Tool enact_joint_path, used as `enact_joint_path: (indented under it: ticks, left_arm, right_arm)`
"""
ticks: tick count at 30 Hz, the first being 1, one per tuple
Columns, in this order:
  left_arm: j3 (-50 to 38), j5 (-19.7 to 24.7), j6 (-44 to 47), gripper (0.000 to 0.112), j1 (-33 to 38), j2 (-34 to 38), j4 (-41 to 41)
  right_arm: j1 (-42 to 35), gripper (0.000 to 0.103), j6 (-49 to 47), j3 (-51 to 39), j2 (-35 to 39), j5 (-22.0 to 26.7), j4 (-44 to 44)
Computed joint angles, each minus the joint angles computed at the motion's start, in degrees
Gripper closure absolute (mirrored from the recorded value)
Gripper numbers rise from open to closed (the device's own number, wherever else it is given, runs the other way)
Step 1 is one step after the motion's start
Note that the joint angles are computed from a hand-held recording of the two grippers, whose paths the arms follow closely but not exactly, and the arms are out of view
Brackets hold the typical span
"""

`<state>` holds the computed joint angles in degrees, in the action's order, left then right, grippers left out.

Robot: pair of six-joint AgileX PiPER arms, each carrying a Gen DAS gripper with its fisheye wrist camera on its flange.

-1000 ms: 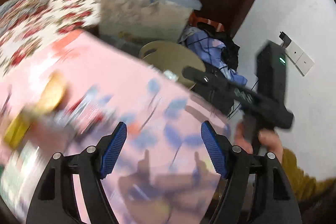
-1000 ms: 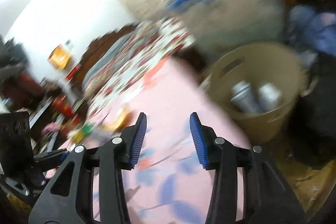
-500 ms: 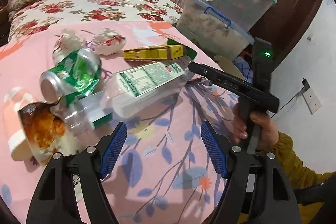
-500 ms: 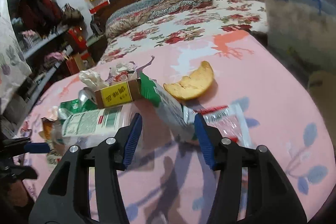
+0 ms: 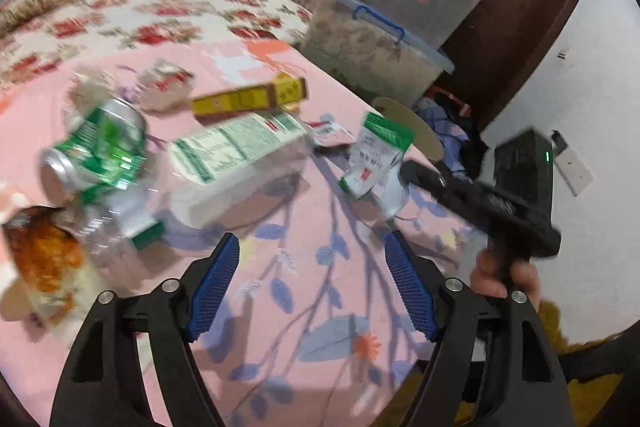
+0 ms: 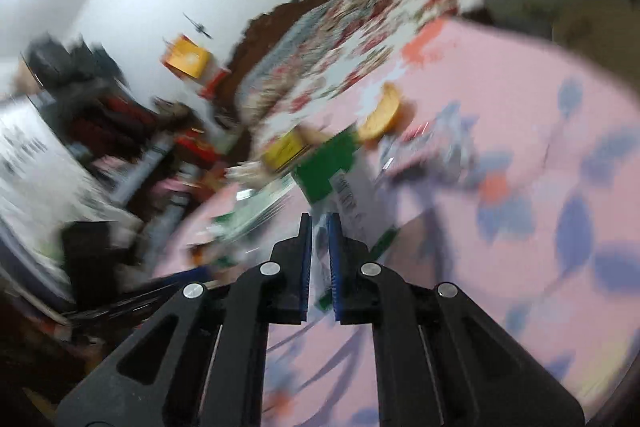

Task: Collect trash

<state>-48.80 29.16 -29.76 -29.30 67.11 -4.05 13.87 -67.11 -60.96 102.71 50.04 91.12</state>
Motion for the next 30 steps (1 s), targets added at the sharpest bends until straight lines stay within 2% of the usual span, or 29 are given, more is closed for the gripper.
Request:
enact_joint_path:
  ticks: [2,4,5,6,8,9,10,11,12,14,16,20,24,26,28,30]
  left_arm:
    - [-0.71,-0.41,10.17,0.034,2.42,2.32,-11.38]
    - [-1.15,-0.79,14.15,0.033,2.92,3.62,-16.17]
    - [-1.46,-1.07,13.44,0.033,2.24,3.91,-15.13]
    - [-1.71,-1.29,10.55,0.033,1.08,3.91,-11.8]
    - [-2.11,-1.02,2.95,0.031,-1.55,3.7,-3.37]
    - [-2.16,-0.73,-0.35,0.03,-2.71,3.57,0.27]
    - [-2.17,-0.52,-1.54,0.029,-3.04,3.57,1.84]
    - [-2.22,-0.17,-4.49,0.028,-4.09,3.7,5.0]
    - [-2.16,0.08,-5.15,0.028,-4.28,3.64,5.86]
    - [-2.39,0.66,-7.89,0.028,-5.17,4.25,9.05]
    - [-3.51,1.53,-8.4,0.028,-5.79,5.66,10.72]
    - [-7.15,1.22,3.83,0.028,-3.42,11.16,-0.33]
    - [-12.8,1.46,11.29,0.028,-2.31,18.66,-6.92]
    - [-16.52,2.57,17.13,0.028,-0.83,22.88,-13.92]
    - [-18.82,3.53,21.91,0.029,0.26,25.77,-20.38]
    - [-20.41,4.11,23.96,0.029,0.68,27.68,-23.76]
  right_arm:
    - [-1.47,0.093,-1.16,1.87,2.04,7.85,1.92]
    - [-1.57,0.093,0.31,1.85,4.65,13.08,2.09]
    - [-0.96,0.092,0.67,1.99,4.79,12.47,2.09]
    - [0.03,0.091,1.19,2.17,3.86,9.57,1.28]
    - [2.06,0.088,0.29,3.12,-0.48,0.0,-2.23]
    - [2.68,0.084,0.55,3.16,-1.49,-2.08,-3.36]
    - [2.57,0.062,1.2,2.81,-1.5,-2.1,-4.12]
    - [2.53,0.026,1.96,2.99,-1.98,-2.75,-4.45]
    - [2.44,0.018,0.58,4.42,-3.04,-3.94,-2.61]
    - [1.66,0.021,0.01,4.99,-3.69,-3.3,-3.21]
    - [0.11,0.026,-0.16,5.3,-3.94,-0.16,-4.99]
    - [-5.92,0.033,-3.73,7.8,-6.12,3.88,-5.24]
    - [-10.06,0.044,-3.64,8.9,-8.21,0.58,-4.36]
    - [-11.44,0.055,-0.74,7.48,-7.76,-2.94,-5.91]
    - [-10.8,0.064,1.97,4.13,-6.48,-6.89,-9.68]
    - [-8.53,0.067,6.12,-1.2,-3.59,-12.08,-16.04]
